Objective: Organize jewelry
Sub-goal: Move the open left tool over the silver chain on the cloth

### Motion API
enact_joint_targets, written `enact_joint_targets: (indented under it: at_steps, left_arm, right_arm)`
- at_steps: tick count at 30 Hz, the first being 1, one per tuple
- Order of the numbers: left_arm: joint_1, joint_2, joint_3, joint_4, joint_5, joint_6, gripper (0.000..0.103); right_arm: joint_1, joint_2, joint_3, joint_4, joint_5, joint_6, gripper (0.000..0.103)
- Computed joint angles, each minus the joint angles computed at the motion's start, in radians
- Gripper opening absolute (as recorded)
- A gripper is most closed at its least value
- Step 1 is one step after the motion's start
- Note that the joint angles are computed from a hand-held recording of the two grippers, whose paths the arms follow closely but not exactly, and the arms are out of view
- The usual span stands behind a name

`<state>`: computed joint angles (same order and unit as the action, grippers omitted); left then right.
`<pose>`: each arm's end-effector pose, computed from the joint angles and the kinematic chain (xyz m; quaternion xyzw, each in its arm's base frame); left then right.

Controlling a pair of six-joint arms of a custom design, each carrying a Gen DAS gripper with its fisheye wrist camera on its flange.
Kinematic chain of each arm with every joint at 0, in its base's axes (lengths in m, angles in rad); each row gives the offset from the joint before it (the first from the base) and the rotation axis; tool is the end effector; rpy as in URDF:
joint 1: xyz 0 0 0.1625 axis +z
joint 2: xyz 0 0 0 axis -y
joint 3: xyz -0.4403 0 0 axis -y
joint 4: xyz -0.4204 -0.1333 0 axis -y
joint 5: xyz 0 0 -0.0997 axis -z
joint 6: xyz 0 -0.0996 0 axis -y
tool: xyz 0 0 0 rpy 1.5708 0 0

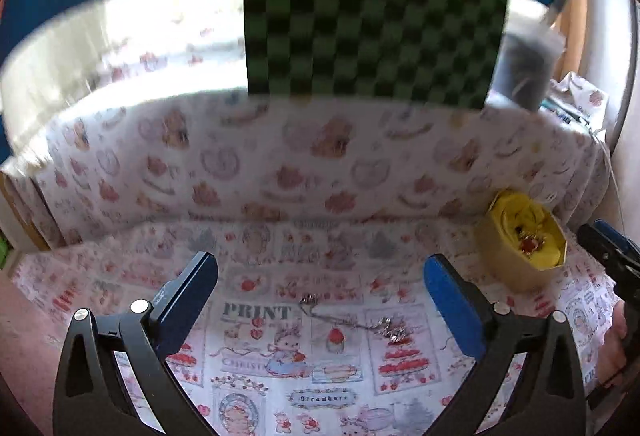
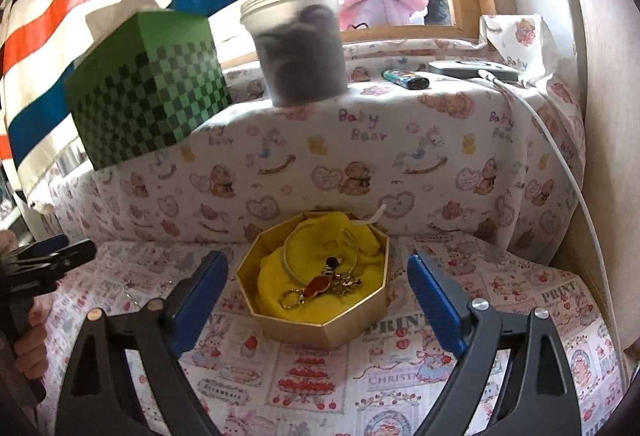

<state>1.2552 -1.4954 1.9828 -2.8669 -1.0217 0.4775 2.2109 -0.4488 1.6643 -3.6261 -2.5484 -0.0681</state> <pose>0.0101 -0.5660 0.4181 0.2434 0.8575 -0.3573 0.2791 0.4295 -0.4918 -0.0035 0.1000 -0.8226 0.4663 0.3098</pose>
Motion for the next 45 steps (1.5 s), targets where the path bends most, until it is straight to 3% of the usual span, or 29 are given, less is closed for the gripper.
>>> enact_joint_targets:
  at_steps: [3,5,8,13,26,29,33,36,38,42,45]
  left_arm:
    - [0.043,0.011,-0.057,0.156,-0.086,-0.062,0.097]
    - [0.065,0.015,-0.089,0.243,-0.133,-0.097,0.084]
    - [0.077,0.032,-0.109,0.273,-0.115,-0.130,0.066]
    - [0.076,0.059,-0.111,0.293,-0.069,-0.134,0.047]
    - [0.080,0.079,-0.109,0.281,-0.054,-0.167,0.044]
    - [0.089,0.073,-0.113,0.317,-0.089,-0.172,0.044]
    - [0.108,0.052,-0.129,0.444,-0.193,-0.156,0.042]
    - [0.094,0.033,-0.101,0.472,-0.200,-0.116,0.041]
    - [0.071,0.029,-0.072,0.452,-0.172,-0.089,0.041]
    - [0.016,0.035,0.000,0.280,-0.034,-0.038,0.041]
    - [0.006,0.033,0.021,0.168,-0.014,-0.009,0.045]
  right_arm:
    - [0.002,0.002,-0.002,0.013,0.003,0.004,0.091]
    - [0.001,0.001,0.000,0.029,0.005,0.014,0.091]
    - [0.000,-0.005,0.005,0.048,0.009,0.037,0.091]
    - [-0.004,-0.012,0.010,0.070,0.011,0.062,0.091]
    - [-0.009,-0.019,0.012,0.108,0.011,0.077,0.091]
    - [-0.012,-0.022,0.013,0.126,0.008,0.092,0.091]
    - [-0.013,-0.024,0.011,0.143,-0.002,0.108,0.091]
    - [-0.012,-0.024,0.009,0.146,-0.009,0.112,0.091]
    - [-0.012,-0.024,0.007,0.151,-0.013,0.114,0.091]
    - [-0.013,-0.023,0.006,0.156,-0.015,0.117,0.091]
    - [-0.014,-0.024,0.007,0.161,-0.011,0.119,0.091]
